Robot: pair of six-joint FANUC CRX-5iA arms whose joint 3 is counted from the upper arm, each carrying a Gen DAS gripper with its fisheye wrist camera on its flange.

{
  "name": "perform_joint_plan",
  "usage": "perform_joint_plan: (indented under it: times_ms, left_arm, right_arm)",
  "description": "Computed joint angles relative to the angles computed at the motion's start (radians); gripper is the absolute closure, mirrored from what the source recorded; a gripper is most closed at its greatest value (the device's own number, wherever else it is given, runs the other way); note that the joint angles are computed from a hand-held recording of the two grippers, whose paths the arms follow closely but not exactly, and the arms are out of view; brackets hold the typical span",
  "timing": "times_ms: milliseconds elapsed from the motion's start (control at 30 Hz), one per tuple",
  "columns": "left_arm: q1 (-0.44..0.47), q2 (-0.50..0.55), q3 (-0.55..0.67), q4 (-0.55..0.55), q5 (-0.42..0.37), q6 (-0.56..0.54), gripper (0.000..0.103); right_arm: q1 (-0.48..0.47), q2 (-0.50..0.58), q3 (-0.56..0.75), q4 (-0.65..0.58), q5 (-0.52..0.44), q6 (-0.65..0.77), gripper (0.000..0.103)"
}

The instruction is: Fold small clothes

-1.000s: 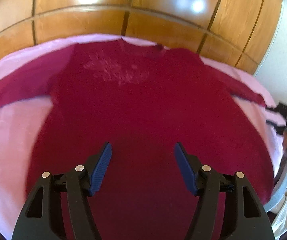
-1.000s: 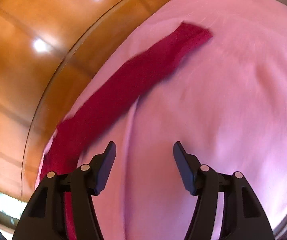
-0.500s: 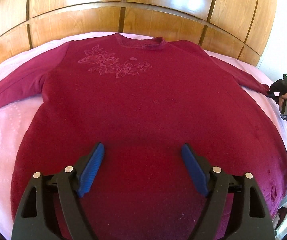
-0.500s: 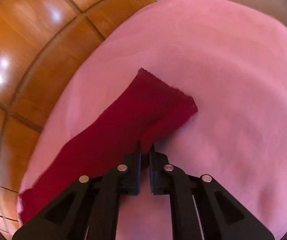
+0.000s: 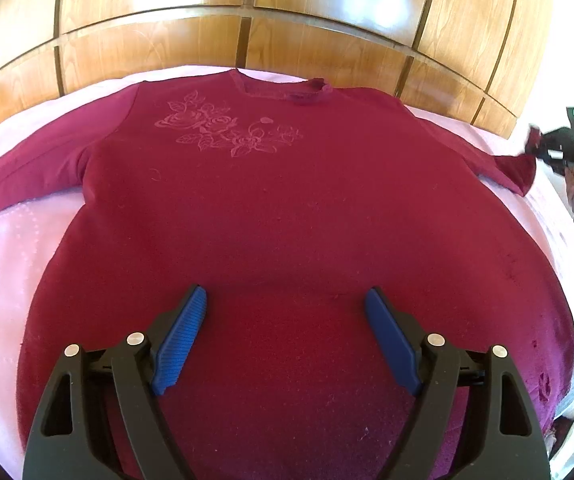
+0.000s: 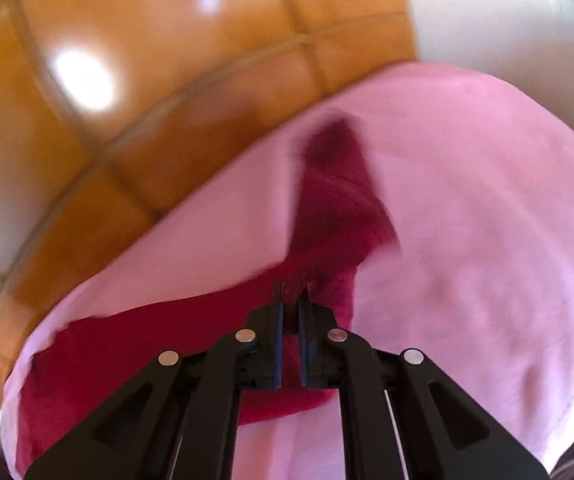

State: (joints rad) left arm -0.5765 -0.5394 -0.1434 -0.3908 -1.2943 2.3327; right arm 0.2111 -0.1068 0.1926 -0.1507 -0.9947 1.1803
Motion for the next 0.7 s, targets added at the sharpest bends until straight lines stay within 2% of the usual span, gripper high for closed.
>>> perform_joint_plan:
  times_ms: [167,300,400,500,533,567,600,700]
  left_arm:
    - [0.013,0.000,0.002,0.017,0.000,-0.011,0.022]
    - [0.048,-0.010,-0.006,0.057,0.012,-0.035,0.022]
    - [0.124,-0.044,-0.036,0.145,0.052,-0.067,0.022]
    - [0.206,-0.082,-0.073,0.239,0.089,-0.116,0.022]
    - [0.233,-0.094,-0.084,0.266,0.098,-0.132,0.024]
    - [0.255,-0.102,-0.091,0.289,0.102,-0.148,0.026]
    - [0.278,-0.111,-0.097,0.314,0.105,-0.169,0.027]
    - [0.311,-0.125,-0.093,0.331,0.117,-0.197,0.028]
  right_arm:
    - [0.141,-0.013,0.056,-0.111,-0.006,0.059,0.098]
    - [0.299,0.023,0.125,-0.173,-0.019,0.096,0.098]
    - [0.426,0.069,0.184,-0.223,-0.052,0.138,0.098]
    - [0.508,0.095,0.212,-0.241,-0.077,0.179,0.096]
    - [0.522,0.107,0.227,-0.276,-0.096,0.202,0.087]
    - [0.534,0.107,0.227,-0.286,-0.098,0.206,0.073]
    - [0.541,0.097,0.214,-0.293,-0.080,0.206,0.042]
    - [0.480,0.121,0.245,-0.358,-0.071,0.247,0.041]
